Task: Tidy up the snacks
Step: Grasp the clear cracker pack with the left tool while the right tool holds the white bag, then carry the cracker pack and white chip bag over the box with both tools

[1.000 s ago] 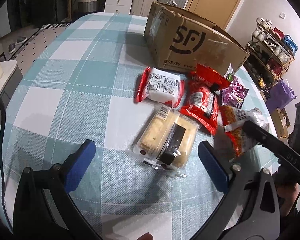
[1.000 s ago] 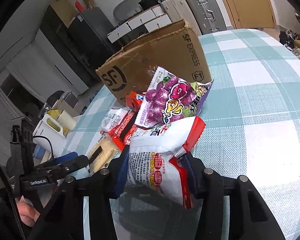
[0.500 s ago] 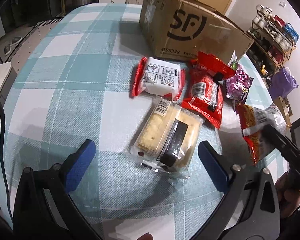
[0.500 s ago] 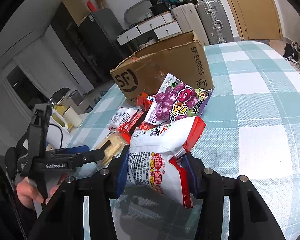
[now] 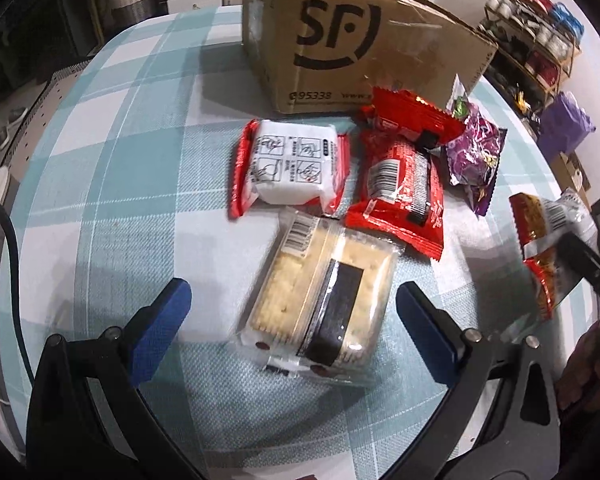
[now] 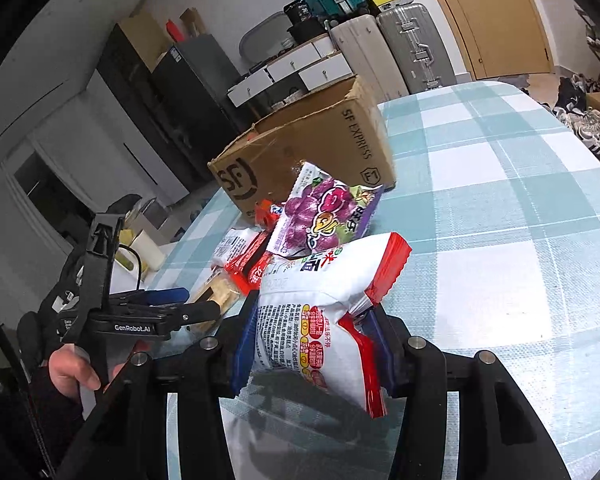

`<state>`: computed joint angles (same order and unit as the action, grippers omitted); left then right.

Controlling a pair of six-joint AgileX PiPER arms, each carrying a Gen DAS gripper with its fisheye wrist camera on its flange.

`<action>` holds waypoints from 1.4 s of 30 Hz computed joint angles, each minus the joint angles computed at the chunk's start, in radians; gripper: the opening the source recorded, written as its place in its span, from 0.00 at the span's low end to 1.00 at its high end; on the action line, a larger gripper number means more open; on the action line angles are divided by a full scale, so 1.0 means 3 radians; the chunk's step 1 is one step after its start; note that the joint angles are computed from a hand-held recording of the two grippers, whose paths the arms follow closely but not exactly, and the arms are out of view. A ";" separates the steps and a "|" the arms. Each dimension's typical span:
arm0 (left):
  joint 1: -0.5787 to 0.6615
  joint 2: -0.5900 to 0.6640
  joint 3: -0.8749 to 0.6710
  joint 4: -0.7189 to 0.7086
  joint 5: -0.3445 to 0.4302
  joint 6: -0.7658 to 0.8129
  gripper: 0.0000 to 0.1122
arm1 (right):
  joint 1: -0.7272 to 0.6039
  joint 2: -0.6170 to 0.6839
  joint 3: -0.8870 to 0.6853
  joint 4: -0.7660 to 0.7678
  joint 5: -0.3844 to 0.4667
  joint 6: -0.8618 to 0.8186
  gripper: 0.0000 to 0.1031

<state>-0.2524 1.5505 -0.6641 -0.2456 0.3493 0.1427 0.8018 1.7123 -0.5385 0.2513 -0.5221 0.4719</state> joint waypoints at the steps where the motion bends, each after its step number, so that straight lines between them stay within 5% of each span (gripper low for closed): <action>1: -0.0029 0.0014 -0.0019 0.0118 0.0016 -0.0116 0.91 | -0.0003 -0.0011 0.0024 0.0018 -0.0018 -0.0009 0.48; 11: -0.0305 0.0099 -0.0068 0.1085 0.0007 -0.1140 0.88 | -0.0054 -0.0095 0.0227 0.0013 -0.0173 0.0105 0.48; 15: -0.0397 0.0027 -0.0031 0.1172 -0.0025 -0.1263 0.76 | -0.0056 -0.0086 0.0236 -0.0002 -0.0173 0.0147 0.48; 19: -0.0376 -0.0051 -0.0009 0.0949 -0.0036 -0.0940 0.52 | -0.0025 -0.0098 0.0243 0.0044 -0.0167 0.0117 0.48; 25: -0.0144 -0.0130 0.0044 0.0051 -0.0007 0.0026 0.51 | 0.0015 -0.0132 0.0268 0.0144 -0.0173 0.0061 0.48; 42: 0.0112 -0.0426 0.0122 -0.0185 0.0102 0.0313 0.51 | 0.0244 -0.0319 0.0204 0.0670 -0.0025 -0.0372 0.48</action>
